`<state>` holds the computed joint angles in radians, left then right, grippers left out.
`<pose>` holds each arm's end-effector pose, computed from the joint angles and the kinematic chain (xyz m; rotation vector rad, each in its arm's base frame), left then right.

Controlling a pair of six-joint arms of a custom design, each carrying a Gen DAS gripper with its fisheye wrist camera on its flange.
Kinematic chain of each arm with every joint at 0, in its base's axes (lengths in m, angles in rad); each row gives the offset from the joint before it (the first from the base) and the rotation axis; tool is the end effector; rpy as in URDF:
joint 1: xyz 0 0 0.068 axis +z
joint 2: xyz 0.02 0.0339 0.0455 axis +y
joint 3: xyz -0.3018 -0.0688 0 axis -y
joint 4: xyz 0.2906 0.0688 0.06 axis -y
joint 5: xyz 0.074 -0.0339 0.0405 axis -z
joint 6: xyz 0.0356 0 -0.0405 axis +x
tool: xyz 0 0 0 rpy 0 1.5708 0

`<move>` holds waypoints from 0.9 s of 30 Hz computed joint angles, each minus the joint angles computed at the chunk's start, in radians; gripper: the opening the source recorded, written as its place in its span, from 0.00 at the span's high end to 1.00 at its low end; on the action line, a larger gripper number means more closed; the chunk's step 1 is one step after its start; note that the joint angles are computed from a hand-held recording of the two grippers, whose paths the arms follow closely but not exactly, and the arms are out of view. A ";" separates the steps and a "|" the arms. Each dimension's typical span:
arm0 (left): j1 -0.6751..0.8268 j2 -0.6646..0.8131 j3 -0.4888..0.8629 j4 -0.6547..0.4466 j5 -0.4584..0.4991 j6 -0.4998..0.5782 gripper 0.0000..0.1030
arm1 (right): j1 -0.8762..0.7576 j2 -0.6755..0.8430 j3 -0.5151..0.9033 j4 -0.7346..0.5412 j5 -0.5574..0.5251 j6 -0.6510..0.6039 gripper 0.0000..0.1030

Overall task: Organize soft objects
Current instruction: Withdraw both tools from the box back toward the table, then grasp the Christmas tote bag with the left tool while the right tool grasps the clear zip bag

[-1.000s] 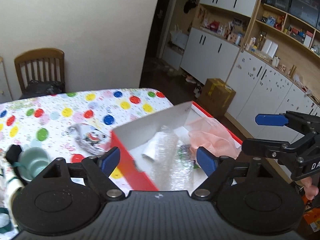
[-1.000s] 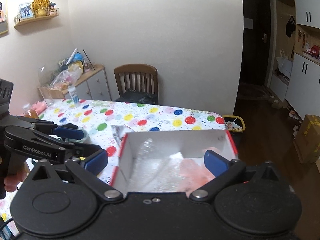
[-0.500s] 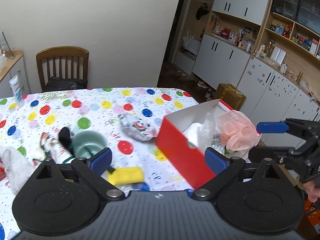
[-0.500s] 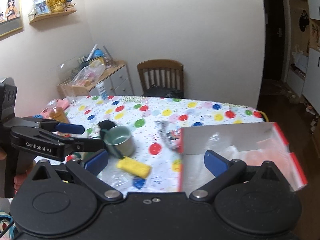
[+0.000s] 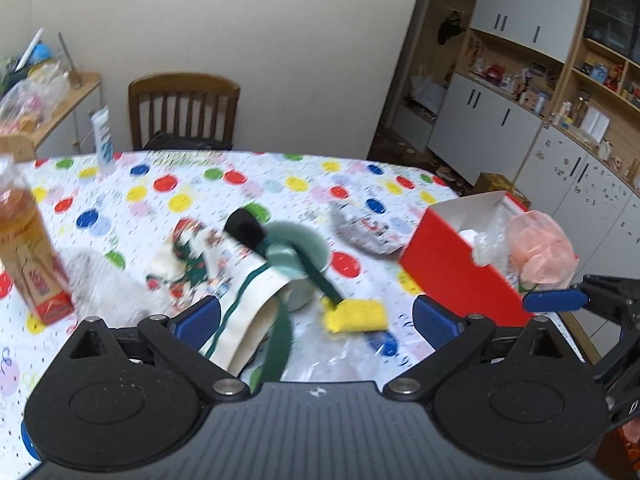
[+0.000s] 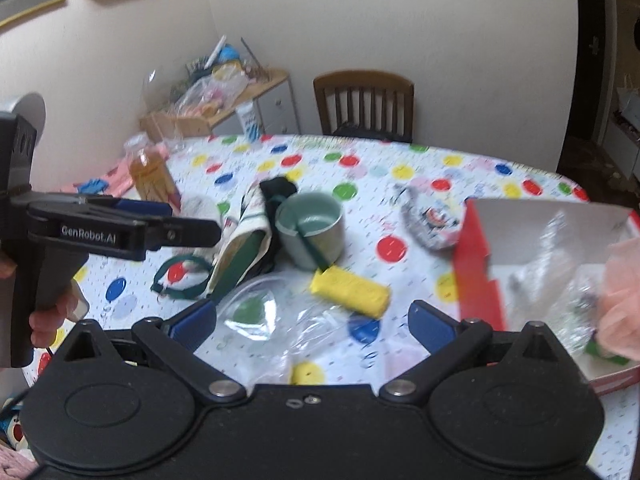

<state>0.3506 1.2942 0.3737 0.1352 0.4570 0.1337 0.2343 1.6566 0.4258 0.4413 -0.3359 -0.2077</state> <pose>0.2272 0.0664 0.1340 -0.0282 2.2740 -0.2862 0.2649 0.0753 0.0838 -0.6710 2.2427 0.4087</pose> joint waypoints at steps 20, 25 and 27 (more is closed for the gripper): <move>0.034 0.360 0.000 0.379 -0.055 0.045 0.00 | 0.242 0.388 0.171 0.049 0.227 0.144 0.24; -0.048 0.442 0.043 0.436 -0.142 0.011 0.00 | 0.263 0.446 0.217 0.033 0.259 0.161 0.27; -0.074 0.477 0.056 0.466 -0.179 0.010 0.00 | 0.267 0.461 0.229 0.029 0.272 0.167 0.29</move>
<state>0.2761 1.7715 0.4295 0.6017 0.2778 0.1442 0.5018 2.1180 0.6547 0.4707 -0.0639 -0.0405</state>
